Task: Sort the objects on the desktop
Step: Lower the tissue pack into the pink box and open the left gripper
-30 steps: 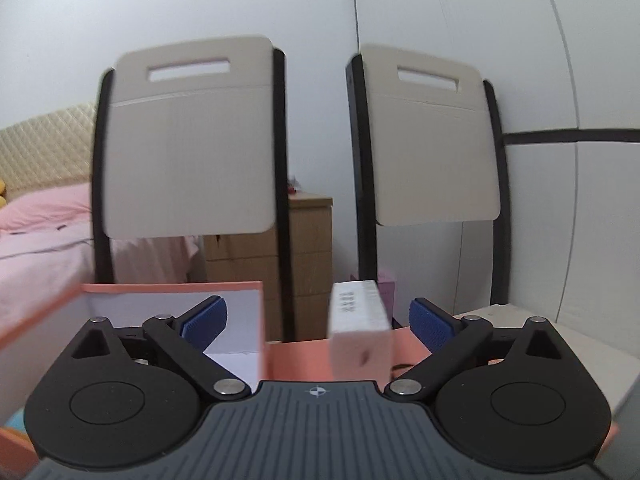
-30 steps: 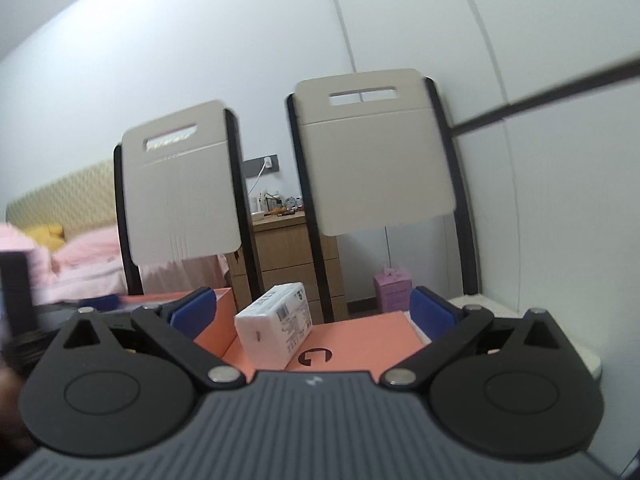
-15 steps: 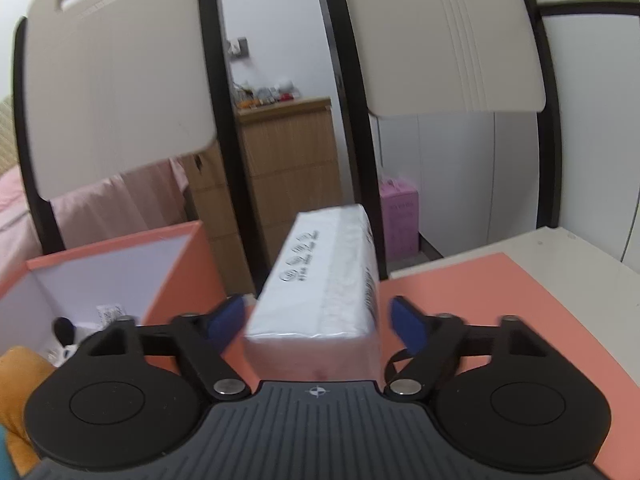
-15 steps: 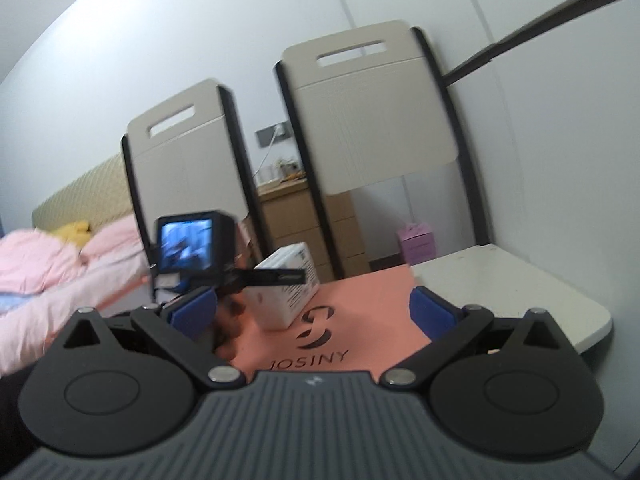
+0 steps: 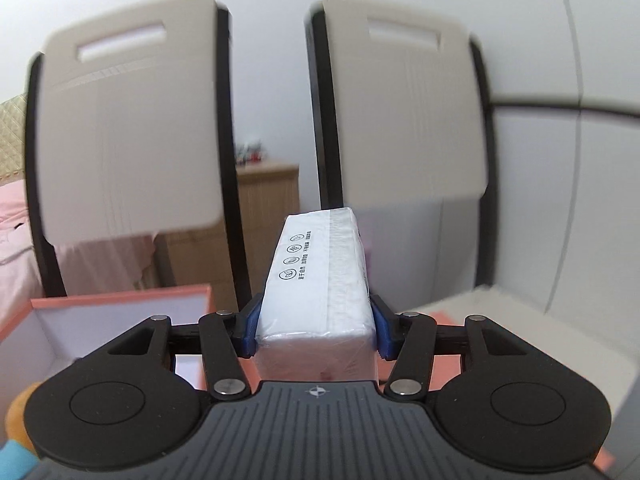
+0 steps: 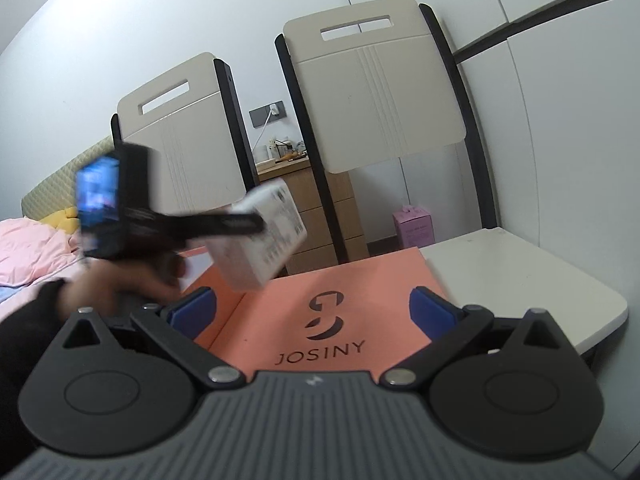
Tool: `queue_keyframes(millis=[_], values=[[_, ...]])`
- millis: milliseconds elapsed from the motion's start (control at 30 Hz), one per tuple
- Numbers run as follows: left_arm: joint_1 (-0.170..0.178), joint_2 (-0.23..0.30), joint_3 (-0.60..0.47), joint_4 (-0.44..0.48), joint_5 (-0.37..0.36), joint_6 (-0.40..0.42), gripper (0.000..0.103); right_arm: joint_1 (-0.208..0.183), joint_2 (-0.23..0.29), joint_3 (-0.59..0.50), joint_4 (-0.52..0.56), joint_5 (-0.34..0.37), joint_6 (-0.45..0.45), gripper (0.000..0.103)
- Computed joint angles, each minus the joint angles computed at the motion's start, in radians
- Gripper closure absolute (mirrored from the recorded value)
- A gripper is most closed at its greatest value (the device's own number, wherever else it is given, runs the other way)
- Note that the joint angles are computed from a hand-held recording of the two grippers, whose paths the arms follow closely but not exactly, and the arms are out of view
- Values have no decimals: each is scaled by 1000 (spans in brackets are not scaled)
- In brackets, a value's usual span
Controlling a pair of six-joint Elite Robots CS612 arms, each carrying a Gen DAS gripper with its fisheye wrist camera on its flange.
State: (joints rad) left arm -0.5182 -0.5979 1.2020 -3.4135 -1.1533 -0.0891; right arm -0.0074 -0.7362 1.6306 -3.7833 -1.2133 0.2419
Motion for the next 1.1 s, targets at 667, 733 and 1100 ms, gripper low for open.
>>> queue_keyframes(millis=[667,733,1100], values=[[50,-96,309,-284,126,-30,46,123,81,-166,2,-167,-43,0],[53,-98,317,-273,134,-42,45,129,88,-182,16,-170,-48,0],[60,-80,317,-269,116,-48,45,152,116,-240,78,-178,-93,0]])
